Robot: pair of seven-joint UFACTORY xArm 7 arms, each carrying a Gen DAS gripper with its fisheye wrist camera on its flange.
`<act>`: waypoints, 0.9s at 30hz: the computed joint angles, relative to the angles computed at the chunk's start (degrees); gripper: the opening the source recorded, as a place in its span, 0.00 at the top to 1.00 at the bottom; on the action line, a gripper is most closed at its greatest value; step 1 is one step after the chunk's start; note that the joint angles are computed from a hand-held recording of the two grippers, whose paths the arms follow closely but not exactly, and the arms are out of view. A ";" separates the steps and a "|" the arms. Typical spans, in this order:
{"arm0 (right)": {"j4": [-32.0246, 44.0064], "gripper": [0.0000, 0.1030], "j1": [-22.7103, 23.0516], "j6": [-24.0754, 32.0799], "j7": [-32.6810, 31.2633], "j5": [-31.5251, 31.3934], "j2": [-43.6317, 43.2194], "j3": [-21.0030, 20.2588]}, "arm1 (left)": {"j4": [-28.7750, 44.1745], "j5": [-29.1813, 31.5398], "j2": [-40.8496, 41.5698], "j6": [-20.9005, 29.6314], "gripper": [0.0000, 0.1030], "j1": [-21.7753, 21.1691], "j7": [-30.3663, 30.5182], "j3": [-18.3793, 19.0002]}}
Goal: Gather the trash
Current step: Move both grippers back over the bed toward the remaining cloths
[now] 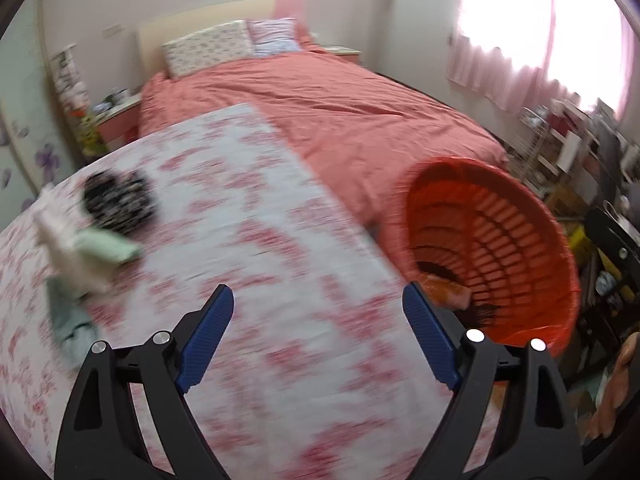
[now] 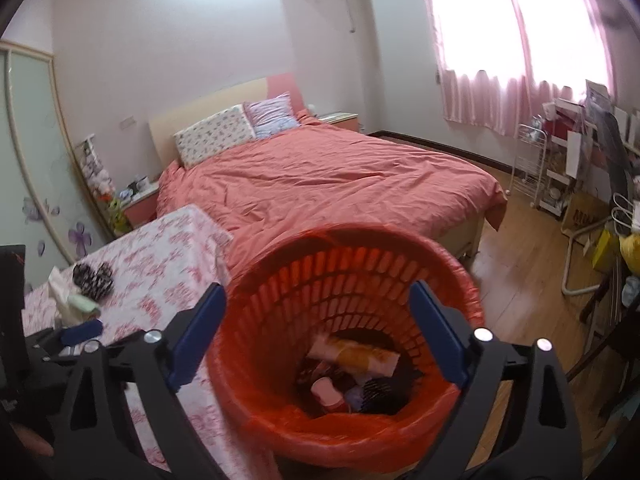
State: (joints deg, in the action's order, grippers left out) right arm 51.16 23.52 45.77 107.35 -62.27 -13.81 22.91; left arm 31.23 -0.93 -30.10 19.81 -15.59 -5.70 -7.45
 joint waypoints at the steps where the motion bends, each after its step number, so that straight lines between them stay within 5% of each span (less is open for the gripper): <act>1: 0.86 0.10 0.19 -0.15 -0.40 -0.02 0.93 0.25 | -0.76 0.44 -1.18 0.55 0.17 1.05 -0.13 0.43; 5: 5.69 0.06 2.48 -0.15 -1.89 -0.94 6.34 0.57 | -2.63 2.22 -4.76 3.54 0.04 6.77 -0.87 2.63; 13: 18.94 0.04 10.41 1.11 -7.97 -0.57 19.42 -1.99 | -5.10 7.37 -7.91 5.84 0.02 18.19 -2.19 4.92; 19: 28.43 0.04 15.56 1.13 -13.88 2.07 28.06 -4.90 | -9.34 3.80 -9.88 -1.98 0.02 16.69 4.85 10.45; 21: 30.67 0.04 17.40 2.21 -14.71 2.46 29.80 -6.08 | -9.74 5.65 -9.62 -4.16 0.02 20.73 3.58 6.73; 27: 35.52 0.04 21.67 2.94 -17.21 2.81 33.26 -10.30 | -2.82 -0.20 -1.49 1.18 0.02 16.12 6.85 11.43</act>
State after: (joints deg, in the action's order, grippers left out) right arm 86.68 45.18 48.71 90.14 -59.46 19.45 12.61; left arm 28.41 -1.13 -31.58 20.99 0.52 1.15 3.98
